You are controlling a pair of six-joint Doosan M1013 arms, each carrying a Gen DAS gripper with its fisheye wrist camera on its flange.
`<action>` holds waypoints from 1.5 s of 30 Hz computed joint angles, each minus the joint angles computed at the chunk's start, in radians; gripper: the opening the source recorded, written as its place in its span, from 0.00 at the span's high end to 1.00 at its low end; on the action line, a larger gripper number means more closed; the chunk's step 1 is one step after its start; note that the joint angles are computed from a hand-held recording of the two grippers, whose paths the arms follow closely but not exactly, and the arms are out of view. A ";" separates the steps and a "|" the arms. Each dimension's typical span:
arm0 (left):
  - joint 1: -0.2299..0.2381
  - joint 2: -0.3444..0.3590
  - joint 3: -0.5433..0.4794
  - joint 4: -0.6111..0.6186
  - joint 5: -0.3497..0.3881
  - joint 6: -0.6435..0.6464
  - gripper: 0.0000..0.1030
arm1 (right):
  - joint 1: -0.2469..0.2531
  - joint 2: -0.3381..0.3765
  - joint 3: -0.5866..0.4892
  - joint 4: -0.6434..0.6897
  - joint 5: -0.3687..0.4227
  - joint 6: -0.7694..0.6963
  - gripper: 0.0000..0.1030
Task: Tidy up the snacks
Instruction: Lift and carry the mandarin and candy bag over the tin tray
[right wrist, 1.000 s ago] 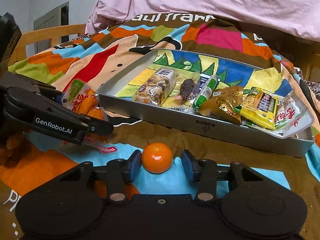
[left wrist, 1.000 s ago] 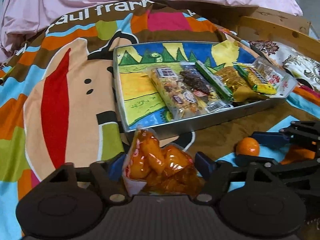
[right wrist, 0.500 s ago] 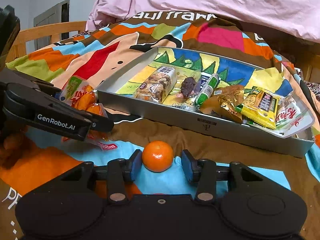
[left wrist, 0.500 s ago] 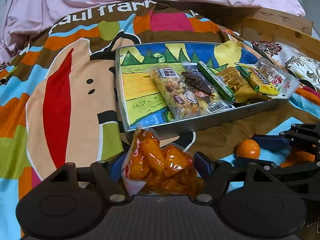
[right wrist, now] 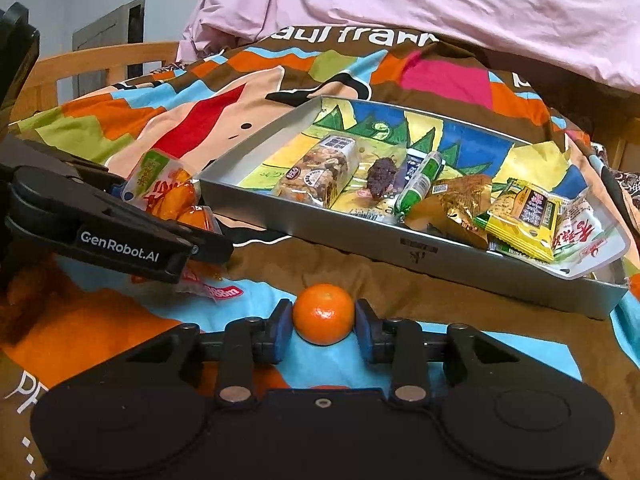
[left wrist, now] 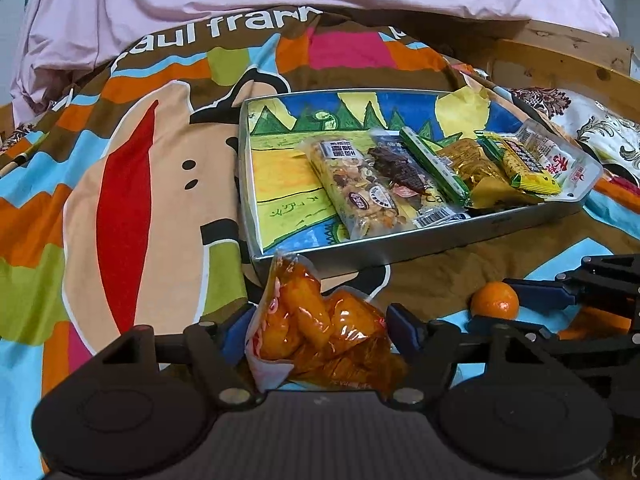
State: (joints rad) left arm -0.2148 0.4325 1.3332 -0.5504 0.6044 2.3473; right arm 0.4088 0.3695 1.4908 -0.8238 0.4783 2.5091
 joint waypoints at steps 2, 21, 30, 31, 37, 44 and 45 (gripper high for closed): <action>0.001 -0.004 0.006 -0.010 -0.003 0.001 0.28 | 0.002 -0.002 0.003 -0.020 -0.001 0.014 0.66; -0.004 -0.068 0.063 -0.040 -0.017 0.041 0.29 | 0.016 -0.044 0.037 -0.194 -0.020 0.210 0.66; -0.019 -0.080 0.043 -0.033 -0.055 0.009 0.29 | 0.011 -0.068 0.049 -0.363 -0.021 0.397 0.66; -0.020 -0.079 0.039 -0.032 -0.061 0.002 0.29 | 0.010 -0.070 0.050 -0.388 -0.021 0.422 0.66; -0.028 -0.054 -0.013 -0.025 -0.093 -0.048 0.29 | -0.005 -0.059 0.036 -0.497 -0.033 0.522 0.66; -0.038 0.003 -0.107 0.044 -0.109 -0.134 0.29 | -0.030 -0.032 0.015 -0.607 -0.039 0.642 0.66; -0.040 0.012 -0.121 0.064 -0.112 -0.157 0.29 | -0.034 -0.027 0.012 -0.622 -0.042 0.658 0.66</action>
